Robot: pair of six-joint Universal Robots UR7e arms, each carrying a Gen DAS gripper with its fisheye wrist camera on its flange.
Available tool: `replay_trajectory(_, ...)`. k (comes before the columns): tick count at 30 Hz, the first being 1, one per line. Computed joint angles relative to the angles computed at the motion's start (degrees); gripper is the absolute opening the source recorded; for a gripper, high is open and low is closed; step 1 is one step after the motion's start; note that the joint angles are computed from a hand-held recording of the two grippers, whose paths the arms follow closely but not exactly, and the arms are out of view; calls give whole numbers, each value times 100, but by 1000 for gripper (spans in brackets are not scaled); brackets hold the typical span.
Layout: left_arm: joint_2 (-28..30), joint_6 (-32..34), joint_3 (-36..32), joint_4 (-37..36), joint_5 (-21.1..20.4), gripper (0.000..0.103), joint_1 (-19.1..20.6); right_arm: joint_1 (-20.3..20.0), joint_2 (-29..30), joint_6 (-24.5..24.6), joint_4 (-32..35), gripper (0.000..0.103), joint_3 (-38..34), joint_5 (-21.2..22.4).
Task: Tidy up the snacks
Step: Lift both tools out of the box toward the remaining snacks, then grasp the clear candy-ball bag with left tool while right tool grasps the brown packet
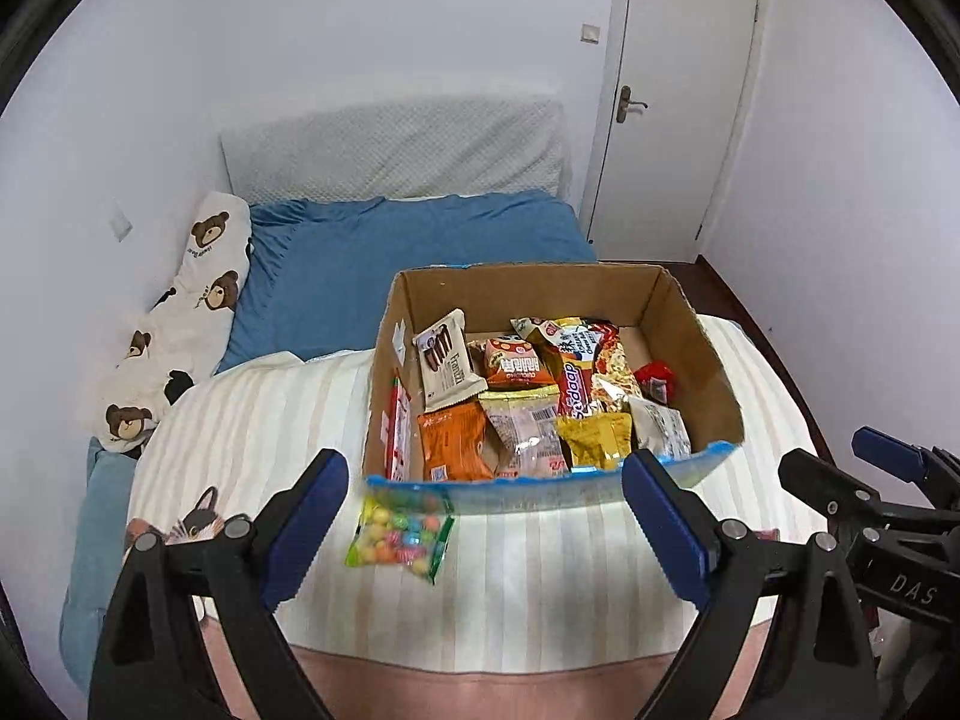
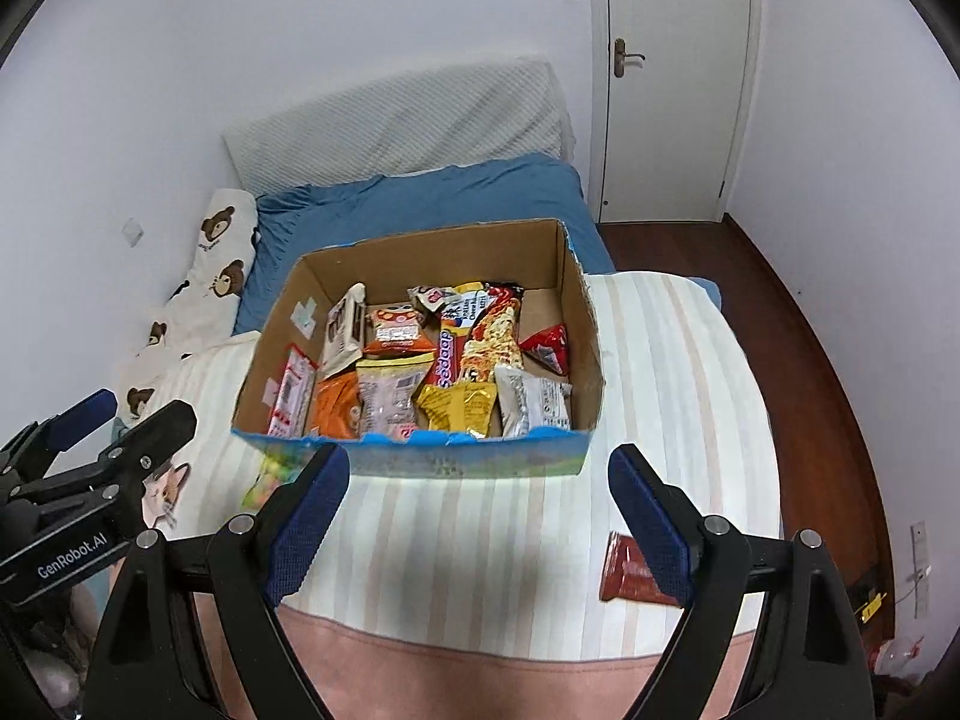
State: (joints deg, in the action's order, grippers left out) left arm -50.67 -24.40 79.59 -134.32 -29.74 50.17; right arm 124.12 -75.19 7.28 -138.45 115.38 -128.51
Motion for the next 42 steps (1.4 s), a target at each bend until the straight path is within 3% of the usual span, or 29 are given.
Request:
replay_trajectory(6, -212, -329, 310, 84, -22, 94, -135, 123, -250, 211, 231, 90, 141, 228)
replay_trajectory(9, -248, -550, 383, 233, -92, 94, -129, -59, -375, 587, 579, 93, 222, 528)
replay_trajectory(10, -247, -675, 388, 369, -119, 94, -115, -211, -461, 765, 638, 97, 291, 715)
replay_trajectory(13, -230, -1080, 385, 800, -372, 100, -2, -884, -811, 1429, 612, 98, 626, 1217)
replay_trajectory(17, -134, -1538, 367, 1170, -818, 101, 229, -2175, -1449, 2470, 249, 98, 1286, 1737)
replay_trajectory(20, -92, -1810, 444, 1287, -1052, 101, 340, -2922, -1655, 2946, 5, 98, 1641, 1660)
replay_trajectory(23, -9, -1991, 457, 1422, -1140, 101, 440, -3391, -1578, 3184, -264, 98, 1805, 1635)
replay_trajectory(28, 53, -2321, 456, 1718, -1350, 101, 638, -3759, -950, 3627, -570, 98, 1754, 1348)
replay_trajectory(31, -13, -2543, 601, 1882, -1458, 101, 732, -3656, -539, 3867, -712, 98, 1636, 852)
replay_trajectory(34, -129, -2729, 775, 2011, -1517, 101, 819, -3445, -190, 3793, -667, 92, 1439, 413)
replay_trajectory(36, -223, -2855, 860, 2062, -1522, 101, 884, -3276, 44, 3389, -684, 85, 1322, 227)
replay_trajectory(39, -385, -3097, 907, 2104, -1471, 100, 1039, -2838, 542, 2132, -465, 77, 1035, -24)
replay_trajectory(42, -480, -3341, 799, 2035, -1528, 100, 1230, -2465, 864, 1271, -261, 71, 923, -272)
